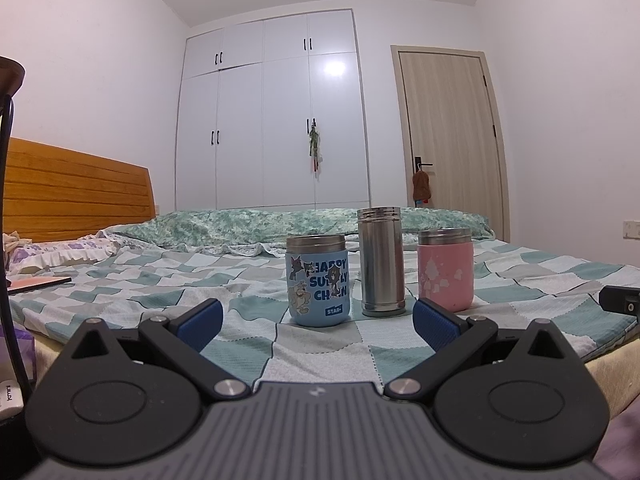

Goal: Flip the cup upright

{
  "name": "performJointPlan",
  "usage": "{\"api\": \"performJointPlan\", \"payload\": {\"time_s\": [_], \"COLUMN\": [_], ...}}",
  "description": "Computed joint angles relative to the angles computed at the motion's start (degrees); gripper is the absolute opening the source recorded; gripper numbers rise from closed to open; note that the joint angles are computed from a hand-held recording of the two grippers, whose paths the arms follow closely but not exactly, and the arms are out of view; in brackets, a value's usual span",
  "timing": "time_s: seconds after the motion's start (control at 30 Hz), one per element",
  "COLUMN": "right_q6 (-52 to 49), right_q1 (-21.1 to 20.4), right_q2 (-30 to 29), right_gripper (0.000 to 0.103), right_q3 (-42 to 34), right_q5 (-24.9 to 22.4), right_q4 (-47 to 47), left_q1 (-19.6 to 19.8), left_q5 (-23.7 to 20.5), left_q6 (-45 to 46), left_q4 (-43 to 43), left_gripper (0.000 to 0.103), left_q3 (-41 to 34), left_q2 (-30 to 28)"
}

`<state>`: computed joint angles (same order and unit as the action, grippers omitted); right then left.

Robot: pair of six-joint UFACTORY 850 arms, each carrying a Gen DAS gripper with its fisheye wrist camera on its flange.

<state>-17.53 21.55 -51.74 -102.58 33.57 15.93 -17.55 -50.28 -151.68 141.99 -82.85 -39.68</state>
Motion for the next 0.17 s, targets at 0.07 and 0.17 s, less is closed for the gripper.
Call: {"api": "performJointPlan", "payload": {"time_s": [0.07,0.17], "right_q6": [0.0,0.0], "right_q1": [0.0,0.0], "right_q2": [0.0,0.0], "right_gripper": [0.103,0.103], "right_q3": [0.0,0.0], "right_q5": [0.0,0.0], "right_q4": [0.0,0.0], "left_q1": [0.1,0.2], "left_q5": [-0.1,-0.2], "left_q6": [-0.5,-1.1], "left_q4": [0.5,0.7], "left_gripper": [0.103,0.103], "left_q3": [0.3,0.5], "left_q2": [0.1,0.2]}}
